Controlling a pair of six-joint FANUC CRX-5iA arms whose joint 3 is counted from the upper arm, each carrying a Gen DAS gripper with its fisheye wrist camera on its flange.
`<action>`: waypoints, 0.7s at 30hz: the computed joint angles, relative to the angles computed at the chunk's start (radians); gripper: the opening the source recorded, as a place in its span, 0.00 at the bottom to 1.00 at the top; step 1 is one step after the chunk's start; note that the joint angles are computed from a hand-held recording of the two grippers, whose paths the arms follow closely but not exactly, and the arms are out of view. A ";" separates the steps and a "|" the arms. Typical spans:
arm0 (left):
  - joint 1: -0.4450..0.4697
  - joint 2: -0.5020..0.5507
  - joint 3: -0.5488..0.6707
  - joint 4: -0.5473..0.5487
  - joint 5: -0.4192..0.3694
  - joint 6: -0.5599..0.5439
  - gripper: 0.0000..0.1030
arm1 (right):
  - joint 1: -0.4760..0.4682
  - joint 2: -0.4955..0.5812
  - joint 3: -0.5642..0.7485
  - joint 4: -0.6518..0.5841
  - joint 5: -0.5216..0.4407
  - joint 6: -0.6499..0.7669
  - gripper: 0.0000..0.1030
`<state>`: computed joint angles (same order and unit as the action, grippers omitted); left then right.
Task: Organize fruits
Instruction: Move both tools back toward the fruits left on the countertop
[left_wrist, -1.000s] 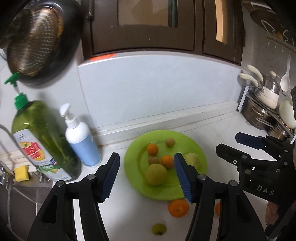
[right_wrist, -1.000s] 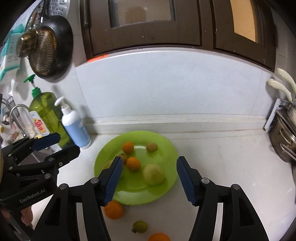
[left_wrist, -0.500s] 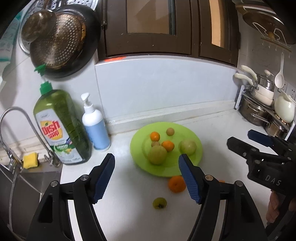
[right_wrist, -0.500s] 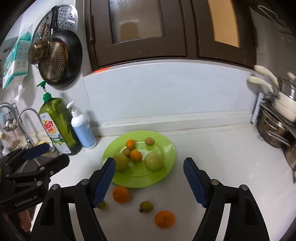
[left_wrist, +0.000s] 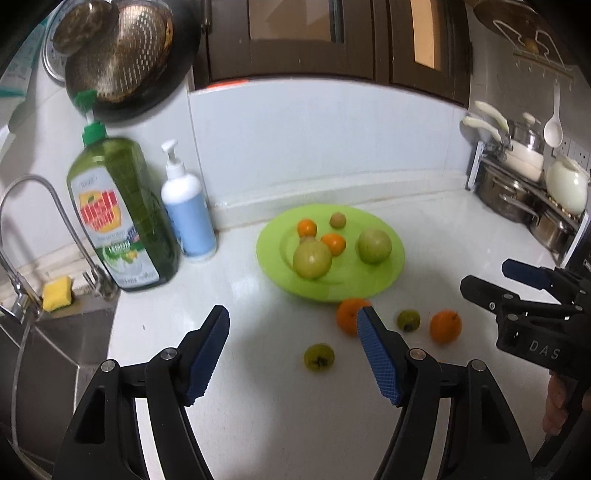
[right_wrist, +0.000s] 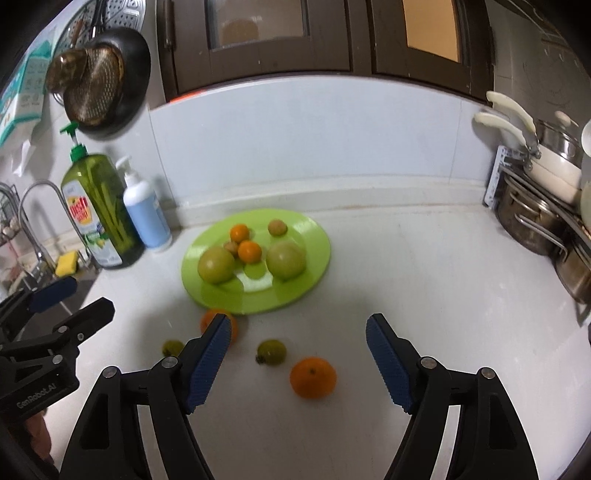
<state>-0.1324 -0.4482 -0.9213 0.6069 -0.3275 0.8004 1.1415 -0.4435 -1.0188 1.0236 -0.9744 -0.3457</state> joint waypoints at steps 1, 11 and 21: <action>0.001 0.001 -0.004 0.000 -0.002 0.000 0.69 | 0.004 0.001 -0.002 -0.004 -0.001 -0.003 0.74; -0.005 0.051 -0.016 -0.044 0.002 -0.004 0.69 | 0.010 0.051 -0.011 -0.085 0.029 0.027 0.74; -0.043 0.126 -0.058 0.121 0.043 -0.145 0.68 | -0.008 0.074 -0.016 -0.148 0.087 0.045 0.73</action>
